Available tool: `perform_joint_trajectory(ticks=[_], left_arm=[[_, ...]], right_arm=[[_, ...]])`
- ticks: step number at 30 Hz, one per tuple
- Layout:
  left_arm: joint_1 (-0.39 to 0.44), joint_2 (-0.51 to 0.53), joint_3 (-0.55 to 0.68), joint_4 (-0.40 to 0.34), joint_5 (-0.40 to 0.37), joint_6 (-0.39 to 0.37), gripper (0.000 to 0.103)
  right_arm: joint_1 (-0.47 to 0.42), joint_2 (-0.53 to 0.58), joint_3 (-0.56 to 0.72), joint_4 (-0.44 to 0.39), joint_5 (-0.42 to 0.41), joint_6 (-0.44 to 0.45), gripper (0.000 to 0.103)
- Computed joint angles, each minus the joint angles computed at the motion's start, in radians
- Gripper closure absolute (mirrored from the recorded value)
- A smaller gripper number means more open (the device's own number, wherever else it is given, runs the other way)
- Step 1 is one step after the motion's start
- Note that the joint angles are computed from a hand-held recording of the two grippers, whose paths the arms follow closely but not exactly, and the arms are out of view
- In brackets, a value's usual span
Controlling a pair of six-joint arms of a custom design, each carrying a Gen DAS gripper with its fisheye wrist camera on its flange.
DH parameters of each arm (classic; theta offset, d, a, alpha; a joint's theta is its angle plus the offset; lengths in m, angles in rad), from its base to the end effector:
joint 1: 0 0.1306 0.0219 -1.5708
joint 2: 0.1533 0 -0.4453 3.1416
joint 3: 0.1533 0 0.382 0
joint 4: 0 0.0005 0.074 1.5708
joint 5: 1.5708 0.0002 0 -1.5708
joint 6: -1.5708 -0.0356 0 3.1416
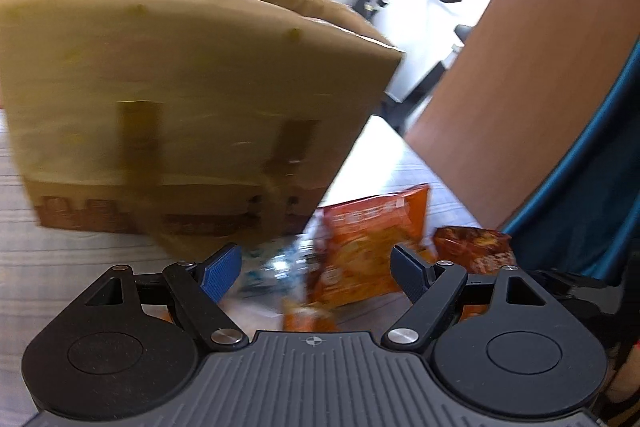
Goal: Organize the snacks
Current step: 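Lift the orange bag with the right tool while the left grasps another orange corn bag, then carry both orange corn bags over the box and release them inside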
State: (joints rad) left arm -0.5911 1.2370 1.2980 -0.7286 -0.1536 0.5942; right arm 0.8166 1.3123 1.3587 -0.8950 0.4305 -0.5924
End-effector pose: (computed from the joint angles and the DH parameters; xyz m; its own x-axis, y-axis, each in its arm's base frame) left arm 0.3422 -0.2237 0.5242 -0.6784 -0.2110 -0.7037 0.0859 0.9285 -0.3612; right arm 0.3035 0.3006 0.5112 -0.6906 0.0060 -0.7232 -0.1059 0.9884 0.1093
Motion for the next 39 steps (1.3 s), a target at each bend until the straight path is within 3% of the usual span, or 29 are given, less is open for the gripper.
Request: perform_joint_trajectory(ticks=[8,11,15,20,31,37,39], left_arm=[[0.007,0.151,0.08,0.064,0.114,-0.026,0.018],[0.016,0.19,0.099,0.087,0.131,0.005,0.017],[0.034,0.218,0.099,0.11,0.154,0.074,0.015],[0.033,0.247,0.111,0.09,0.161,0.07,0.015],[0.023,0.285,0.109,0.141,0.231,0.097,0.007],[0.014,0.301,0.119,0.117,0.266,0.085,0.008],[0.015,0.297,0.112,0.132,0.274,0.075,0.014]], right_arm=[[-0.036,-0.007,-0.028,0.089,0.005,0.037,0.03],[-0.046,-0.007,-0.04,0.114,-0.019,0.027,0.03],[-0.058,-0.003,-0.05,0.139,-0.046,0.015,0.03],[-0.071,0.001,-0.058,0.163,-0.061,0.008,0.03],[-0.081,0.002,-0.079,0.17,-0.084,-0.019,0.03],[-0.085,0.003,-0.087,0.169,-0.093,-0.024,0.03],[-0.086,0.001,-0.089,0.169,-0.097,-0.03,0.03]])
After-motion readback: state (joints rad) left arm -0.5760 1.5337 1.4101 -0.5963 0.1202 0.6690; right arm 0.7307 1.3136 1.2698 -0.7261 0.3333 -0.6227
